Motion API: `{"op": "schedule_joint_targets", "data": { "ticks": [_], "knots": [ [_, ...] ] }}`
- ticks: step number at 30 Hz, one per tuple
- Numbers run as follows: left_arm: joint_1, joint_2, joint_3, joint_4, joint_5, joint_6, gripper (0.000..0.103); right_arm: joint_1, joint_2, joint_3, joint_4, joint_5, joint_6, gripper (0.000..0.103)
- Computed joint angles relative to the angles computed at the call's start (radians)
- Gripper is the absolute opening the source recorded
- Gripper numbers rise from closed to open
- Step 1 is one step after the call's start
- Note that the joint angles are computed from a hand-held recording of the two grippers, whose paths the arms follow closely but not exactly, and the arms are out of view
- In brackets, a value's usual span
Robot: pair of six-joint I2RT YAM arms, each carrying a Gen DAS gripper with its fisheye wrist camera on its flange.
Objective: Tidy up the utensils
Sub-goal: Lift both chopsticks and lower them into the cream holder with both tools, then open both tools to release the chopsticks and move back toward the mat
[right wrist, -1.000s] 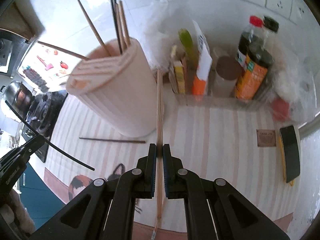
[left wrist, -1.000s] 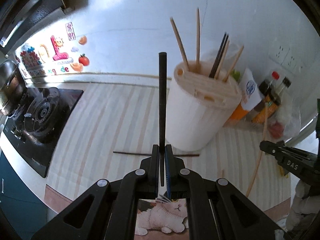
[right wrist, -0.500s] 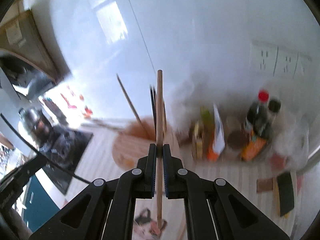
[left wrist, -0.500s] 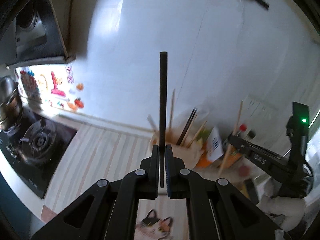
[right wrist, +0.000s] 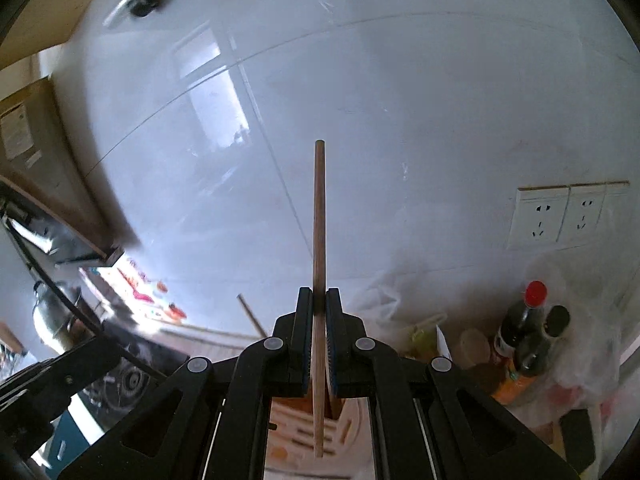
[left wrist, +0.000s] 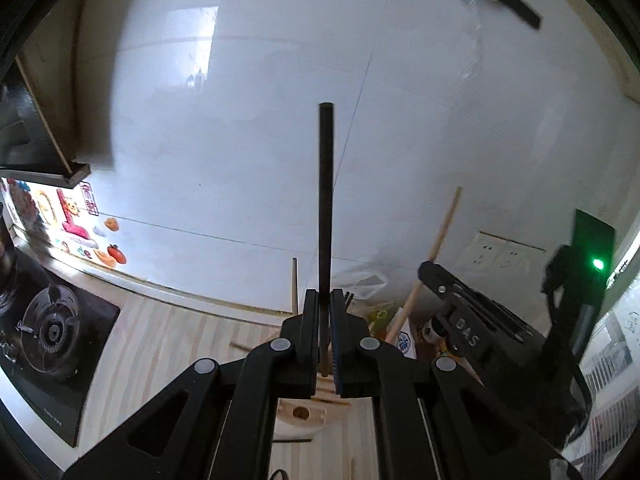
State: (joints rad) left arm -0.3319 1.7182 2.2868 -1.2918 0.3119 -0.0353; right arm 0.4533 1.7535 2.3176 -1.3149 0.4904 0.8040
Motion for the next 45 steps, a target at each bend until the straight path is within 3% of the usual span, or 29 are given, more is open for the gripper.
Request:
{"op": "schedule_joint_targets", "data": {
  "ticks": [6,12,19,23,26,28,29,30,31,35,40,45],
  "knots": [
    [-0.022,0.096,0.021,0.015,-0.012,-0.010,0.003,-0.061,-0.095,-0.286,0.237,0.014,0.049,0.006],
    [-0.032,0.149,0.029,-0.002,-0.014,-0.004,0.003,-0.080,-0.156,-0.448,0.375,0.025,0.052,0.006],
    [-0.030,0.145,-0.054,0.004,0.010,0.005,0.003,-0.071,-0.171,-0.529,0.428,0.030,0.061,0.006],
    [-0.026,0.181,0.025,-0.101,0.067,0.011,0.004,-0.071,-0.161,-0.543,0.421,-0.012,0.053,0.007],
    [-0.007,0.228,0.149,-0.216,0.112,0.013,0.012,-0.088,-0.150,-0.525,0.389,-0.110,0.045,0.007],
    [0.000,0.199,0.154,-0.220,0.093,0.025,0.036,-0.087,-0.174,-0.527,0.366,-0.139,0.045,0.017],
    [0.013,0.163,0.124,-0.199,0.100,0.026,0.064,-0.083,-0.190,-0.530,0.353,-0.141,0.049,0.034],
    [0.026,0.128,0.094,-0.177,0.103,0.023,0.084,-0.076,-0.213,-0.534,0.329,-0.133,0.062,0.048],
    [0.037,0.102,0.071,-0.160,0.104,0.025,0.093,-0.071,-0.232,-0.539,0.312,-0.127,0.076,0.051],
    [0.082,-0.067,-0.146,-0.043,0.031,0.070,0.103,-0.042,-0.342,-0.602,0.209,-0.096,0.159,0.055],
    [0.113,-0.249,-0.533,0.144,-0.106,0.141,0.103,0.046,-0.461,-0.765,0.076,-0.099,0.338,0.063],
    [0.119,-0.304,-0.888,0.280,-0.250,0.248,0.103,0.120,-0.551,-1.093,0.174,-0.232,0.489,0.065]
  ]
}}
